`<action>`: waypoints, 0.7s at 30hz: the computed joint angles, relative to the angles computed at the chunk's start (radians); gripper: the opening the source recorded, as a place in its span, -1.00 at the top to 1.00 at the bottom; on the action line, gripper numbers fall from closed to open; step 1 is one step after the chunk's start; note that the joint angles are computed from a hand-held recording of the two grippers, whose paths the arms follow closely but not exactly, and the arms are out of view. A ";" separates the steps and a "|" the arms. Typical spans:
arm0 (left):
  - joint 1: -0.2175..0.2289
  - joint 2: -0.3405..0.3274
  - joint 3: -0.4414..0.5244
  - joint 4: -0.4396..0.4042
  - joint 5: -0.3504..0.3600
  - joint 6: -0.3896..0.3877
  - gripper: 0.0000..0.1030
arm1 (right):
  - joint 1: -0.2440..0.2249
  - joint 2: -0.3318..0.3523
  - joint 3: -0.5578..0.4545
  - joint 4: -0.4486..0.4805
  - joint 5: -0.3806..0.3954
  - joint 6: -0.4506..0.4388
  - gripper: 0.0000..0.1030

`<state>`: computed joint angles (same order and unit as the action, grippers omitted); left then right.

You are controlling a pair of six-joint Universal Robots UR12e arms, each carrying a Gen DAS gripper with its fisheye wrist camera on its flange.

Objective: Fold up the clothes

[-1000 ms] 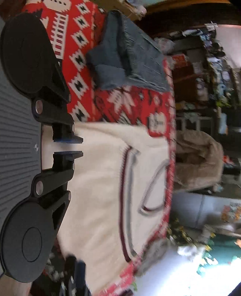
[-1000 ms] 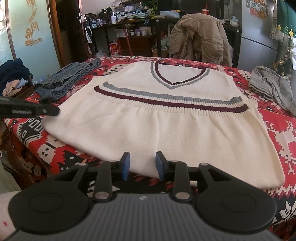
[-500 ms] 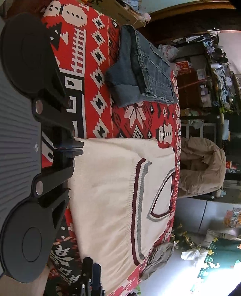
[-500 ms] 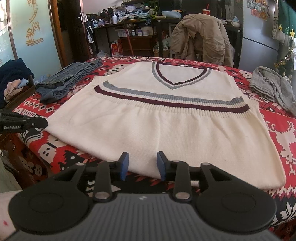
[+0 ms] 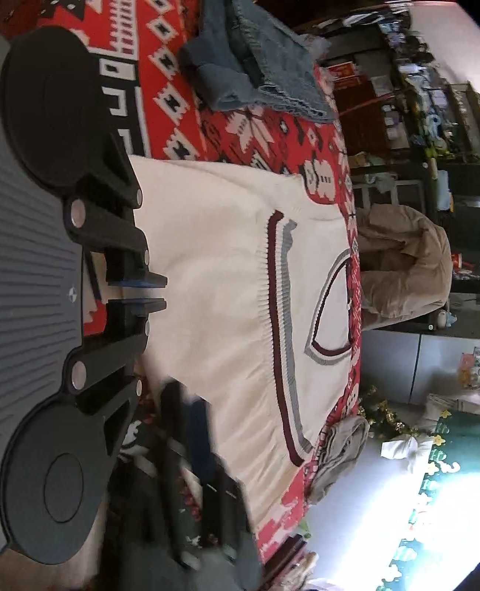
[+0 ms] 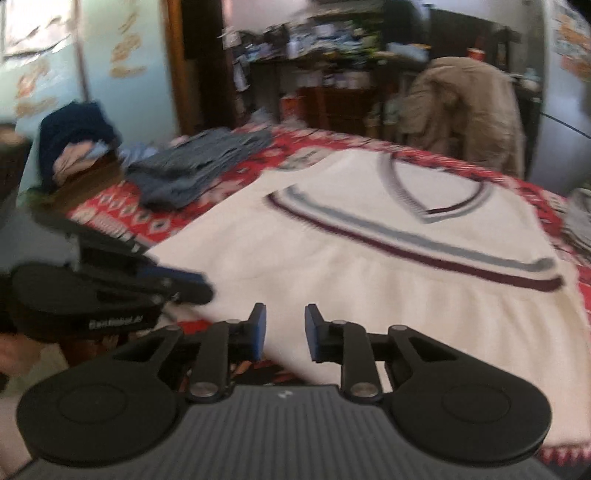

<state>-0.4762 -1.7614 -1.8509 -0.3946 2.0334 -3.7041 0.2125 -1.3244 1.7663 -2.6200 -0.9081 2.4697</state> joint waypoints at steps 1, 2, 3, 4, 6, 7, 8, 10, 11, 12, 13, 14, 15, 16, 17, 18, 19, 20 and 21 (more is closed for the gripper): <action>-0.001 0.004 -0.002 -0.002 -0.002 0.000 0.90 | 0.006 -0.001 0.002 0.019 -0.010 -0.034 0.61; -0.003 0.007 -0.003 -0.004 0.000 0.004 0.90 | 0.010 -0.004 0.007 0.023 -0.015 -0.060 0.61; -0.005 0.009 -0.004 -0.003 0.001 0.009 0.90 | 0.012 -0.009 0.015 0.014 -0.014 -0.080 0.61; -0.006 0.011 -0.006 0.007 0.001 0.013 0.91 | 0.012 -0.013 0.020 0.008 -0.008 -0.090 0.61; -0.006 0.010 -0.010 0.043 -0.008 0.017 0.91 | 0.009 -0.016 0.023 -0.003 0.013 -0.090 0.63; -0.004 0.008 -0.010 0.058 -0.016 0.018 0.91 | 0.011 -0.015 0.022 -0.008 0.012 -0.088 0.66; -0.001 0.004 -0.007 0.069 -0.023 0.023 0.90 | 0.016 -0.010 0.017 -0.014 0.001 -0.083 0.77; 0.002 -0.008 0.004 0.060 -0.035 0.042 0.90 | 0.027 -0.001 0.006 -0.024 -0.023 -0.073 0.88; 0.003 -0.013 0.008 0.054 -0.045 0.053 0.92 | 0.032 0.003 0.000 -0.022 -0.030 -0.071 0.92; 0.002 -0.016 0.009 0.050 -0.049 0.060 1.00 | 0.036 0.007 -0.004 -0.012 -0.030 -0.076 0.95; 0.002 -0.015 0.007 0.051 -0.054 0.063 1.00 | 0.038 0.008 -0.005 -0.004 -0.029 -0.088 1.00; 0.002 -0.013 0.003 0.055 -0.062 0.066 1.00 | 0.041 0.005 0.000 -0.007 -0.033 -0.108 1.00; 0.002 -0.010 -0.001 0.058 -0.069 0.068 1.00 | 0.042 0.002 0.007 -0.013 -0.033 -0.130 1.00; 0.003 -0.005 -0.004 0.056 -0.080 0.070 0.99 | 0.040 -0.001 0.010 -0.002 -0.024 -0.148 1.00; 0.002 -0.001 -0.006 0.052 -0.087 0.074 0.96 | 0.036 -0.005 0.008 0.029 -0.010 -0.165 1.00; -0.002 0.001 -0.006 0.053 -0.082 0.079 0.96 | 0.031 -0.010 0.006 0.060 0.002 -0.184 1.00; -0.007 0.002 -0.006 0.056 -0.072 0.084 0.96 | 0.027 -0.016 0.010 0.058 0.005 -0.194 1.00; -0.010 0.002 -0.006 0.064 -0.066 0.087 0.96 | 0.023 -0.022 0.018 0.036 0.003 -0.197 0.99; -0.010 0.002 -0.006 0.074 -0.066 0.089 0.96 | 0.018 -0.026 0.024 0.019 0.004 -0.192 0.98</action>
